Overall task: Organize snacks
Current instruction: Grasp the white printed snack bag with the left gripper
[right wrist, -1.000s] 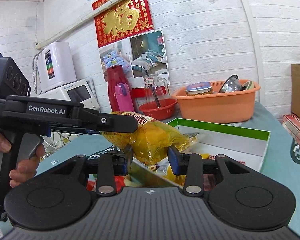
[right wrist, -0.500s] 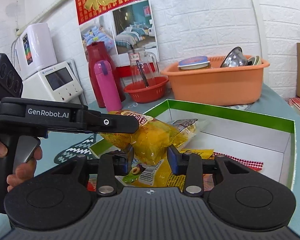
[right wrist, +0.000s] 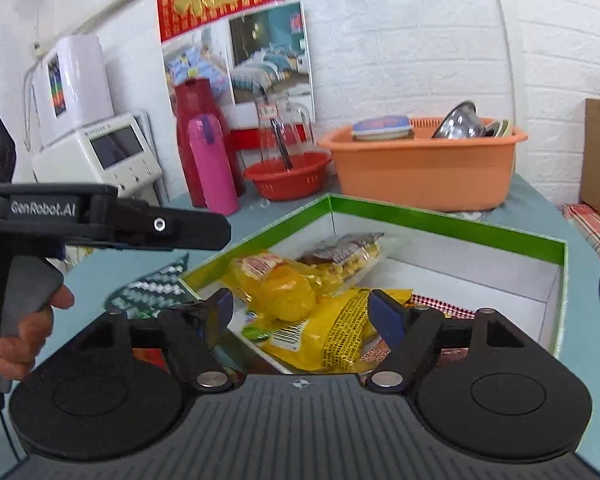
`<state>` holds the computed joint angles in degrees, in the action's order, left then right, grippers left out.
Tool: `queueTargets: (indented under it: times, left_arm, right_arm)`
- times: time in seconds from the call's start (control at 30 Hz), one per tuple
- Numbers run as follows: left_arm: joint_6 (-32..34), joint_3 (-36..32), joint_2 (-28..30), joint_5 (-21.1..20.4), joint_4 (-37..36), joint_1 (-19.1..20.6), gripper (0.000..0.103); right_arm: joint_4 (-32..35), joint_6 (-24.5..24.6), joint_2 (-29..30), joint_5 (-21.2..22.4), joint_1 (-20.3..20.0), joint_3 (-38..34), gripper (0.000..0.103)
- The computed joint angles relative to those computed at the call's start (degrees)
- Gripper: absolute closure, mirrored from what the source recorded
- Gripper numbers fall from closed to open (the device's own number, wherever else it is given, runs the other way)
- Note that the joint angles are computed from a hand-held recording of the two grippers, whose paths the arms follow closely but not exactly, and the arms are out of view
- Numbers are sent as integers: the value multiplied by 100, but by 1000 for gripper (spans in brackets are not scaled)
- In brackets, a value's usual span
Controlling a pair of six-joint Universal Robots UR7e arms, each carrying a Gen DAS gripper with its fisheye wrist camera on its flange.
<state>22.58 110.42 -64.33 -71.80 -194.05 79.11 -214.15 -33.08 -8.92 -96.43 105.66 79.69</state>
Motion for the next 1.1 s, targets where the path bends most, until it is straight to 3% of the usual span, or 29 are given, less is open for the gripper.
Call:
queueTargets:
  times: [0.1, 0.33, 0.5, 0.67, 0.8, 0.93, 1.03, 1.1]
  left_arm:
    - [-313, 401, -244, 631, -106, -326, 0]
    - [-526, 1561, -880, 442, -548, -578, 0]
    - [-882, 2231, -1140, -50, -652, -518, 0]
    - [-1429, 2735, -1203, -463, -613, -345, 0]
    - [-1836, 2932, -1184, -777, -411, -163, 0]
    - [-2160, 2901, -901, -798, -672, -50, 0]
    - [-2239, 2805, -687, -717, -921, 9, 0]
    - [-2229, 2705, -568, -602, -985, 24, 0]
  right_arm:
    - [-572, 14, -216, 186, 48, 553, 0]
    - [-1635, -47, -576, 577, 46, 1810, 0]
    - [-1960, -9, -607, 629, -85, 2408, 0]
    - [-1931, -293, -561, 681, -312, 2810, 0]
    - [-1480, -687, -582, 651, -423, 2980, 0]
    - [-1317, -944, -536, 752, -468, 2902, 0]
    - [-1099, -1093, -453, 646, -456, 2696, 0]
    - [-878, -944, -440, 419, -434, 2647, 0]
